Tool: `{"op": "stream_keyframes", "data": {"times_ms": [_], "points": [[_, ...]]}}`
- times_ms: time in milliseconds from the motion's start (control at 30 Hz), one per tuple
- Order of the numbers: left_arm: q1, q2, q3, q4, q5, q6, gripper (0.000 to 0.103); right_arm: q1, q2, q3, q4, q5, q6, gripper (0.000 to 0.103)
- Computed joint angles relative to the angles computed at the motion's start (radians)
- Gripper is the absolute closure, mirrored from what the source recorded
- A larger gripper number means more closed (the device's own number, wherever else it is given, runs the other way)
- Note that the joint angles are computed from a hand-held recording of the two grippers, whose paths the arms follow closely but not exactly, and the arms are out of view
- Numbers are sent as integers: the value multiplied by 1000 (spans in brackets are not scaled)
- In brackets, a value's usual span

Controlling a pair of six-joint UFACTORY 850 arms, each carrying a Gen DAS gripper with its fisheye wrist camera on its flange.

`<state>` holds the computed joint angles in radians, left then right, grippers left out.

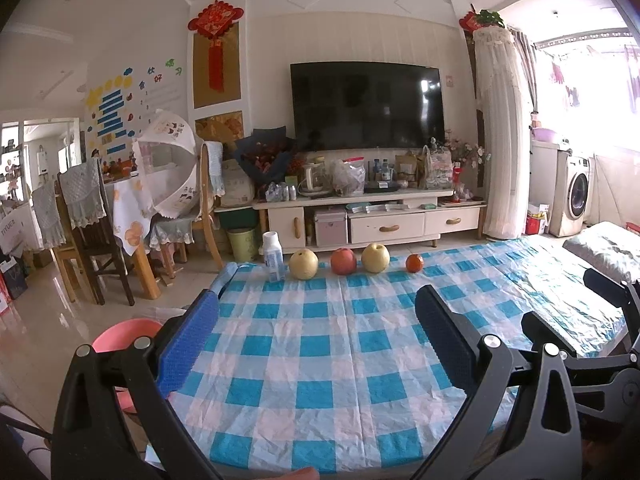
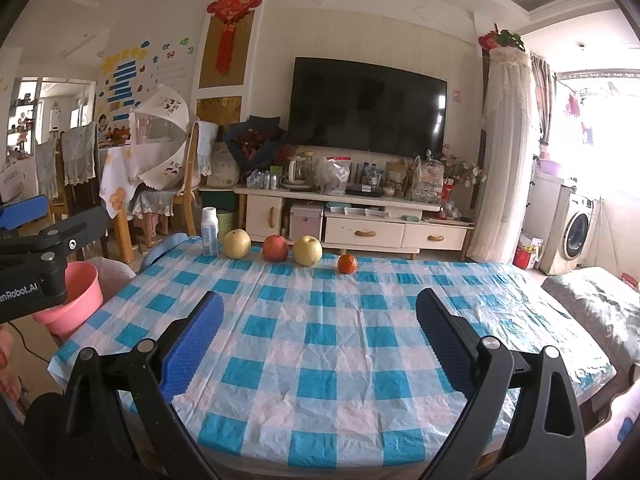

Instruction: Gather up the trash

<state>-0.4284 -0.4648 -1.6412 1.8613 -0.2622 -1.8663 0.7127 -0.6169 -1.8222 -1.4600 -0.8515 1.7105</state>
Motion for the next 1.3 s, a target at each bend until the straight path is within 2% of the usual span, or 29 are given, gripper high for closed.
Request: {"op": "stream_keyframes", "data": {"times_ms": [600, 1300], "points": [[-2, -24, -2, -35, -13, 35, 4, -14, -17, -8, 35, 34, -15, 7], [16, -184, -165, -463, -9, 456, 4, -74, -129, -93, 122, 128, -67, 7]]}}
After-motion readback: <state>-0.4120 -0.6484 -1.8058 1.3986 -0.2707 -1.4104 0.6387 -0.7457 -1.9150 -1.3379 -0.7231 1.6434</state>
